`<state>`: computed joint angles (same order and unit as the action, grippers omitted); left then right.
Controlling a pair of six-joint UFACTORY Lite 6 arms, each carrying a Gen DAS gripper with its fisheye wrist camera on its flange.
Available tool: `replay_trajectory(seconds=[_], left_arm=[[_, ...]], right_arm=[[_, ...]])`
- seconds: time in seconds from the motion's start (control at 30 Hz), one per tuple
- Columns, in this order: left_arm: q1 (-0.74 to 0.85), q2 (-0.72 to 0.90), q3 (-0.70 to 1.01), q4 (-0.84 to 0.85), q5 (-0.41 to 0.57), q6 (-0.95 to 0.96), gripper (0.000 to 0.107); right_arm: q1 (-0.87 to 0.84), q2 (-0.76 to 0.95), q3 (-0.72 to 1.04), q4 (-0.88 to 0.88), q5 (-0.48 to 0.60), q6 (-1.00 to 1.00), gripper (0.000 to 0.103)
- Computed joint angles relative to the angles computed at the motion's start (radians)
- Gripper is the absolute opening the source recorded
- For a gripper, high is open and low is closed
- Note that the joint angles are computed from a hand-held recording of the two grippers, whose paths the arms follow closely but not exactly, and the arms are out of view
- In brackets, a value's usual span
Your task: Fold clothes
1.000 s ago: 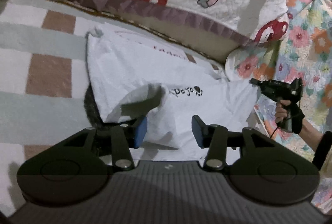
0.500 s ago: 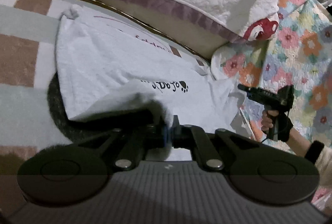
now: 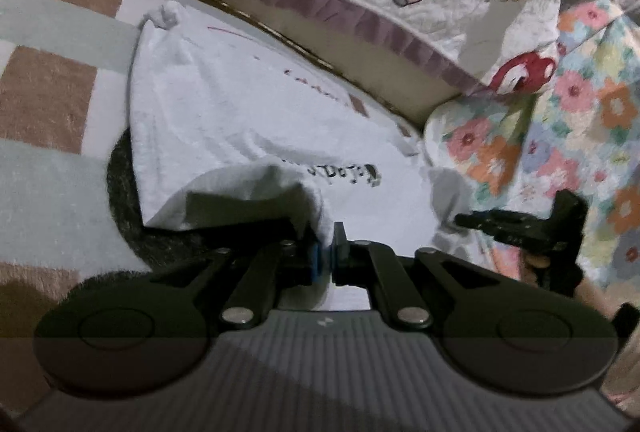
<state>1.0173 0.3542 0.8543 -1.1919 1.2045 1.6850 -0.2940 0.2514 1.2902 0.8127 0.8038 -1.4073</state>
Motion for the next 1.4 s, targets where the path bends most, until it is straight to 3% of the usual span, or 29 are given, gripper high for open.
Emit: replay_trajectory(seconds=[0.23, 0.27, 0.33, 0.53, 0.7, 0.83, 1.0, 1.1, 1.23, 1.4], left_arm=[[-0.011, -0.021, -0.005, 0.021, -0.083, -0.007, 0.013], [-0.015, -0.046, -0.008, 0.039, -0.089, -0.011, 0.006], [-0.017, -0.117, -0.033, 0.054, -0.087, 0.028, 0.003], [-0.001, -0.155, -0.040, 0.039, -0.044, 0.014, 0.003], [-0.034, -0.122, -0.037, 0.019, -0.088, 0.002, 0.003], [-0.049, -0.188, -0.062, -0.019, -0.127, 0.035, 0.003], [0.097, -0.349, 0.001, -0.049, 0.002, -0.004, 0.003], [0.187, -0.440, 0.027, -0.078, 0.072, -0.050, 0.003], [0.219, -0.568, 0.029, -0.099, 0.072, -0.120, 0.003], [0.309, -0.652, 0.203, -0.105, 0.234, -0.273, 0.003]], right_arm=[[0.028, -0.013, -0.052, -0.031, -0.164, 0.060, 0.026], [0.014, -0.004, -0.044, -0.016, -0.145, 0.051, 0.025], [-0.014, 0.016, -0.027, 0.012, -0.107, 0.037, 0.001], [-0.111, 0.058, 0.036, 0.144, 0.013, 0.072, 0.002], [-0.113, 0.082, 0.030, 0.172, -0.017, 0.108, 0.002], [-0.156, 0.112, 0.039, 0.328, 0.011, 0.136, 0.003], [-0.233, 0.115, 0.127, 0.525, 0.229, 0.178, 0.003], [-0.256, 0.061, 0.186, 0.489, 0.297, 0.200, 0.003], [-0.342, -0.021, 0.221, 0.533, 0.365, 0.241, 0.003], [-0.459, -0.156, 0.156, 0.670, 0.463, 0.259, 0.003]])
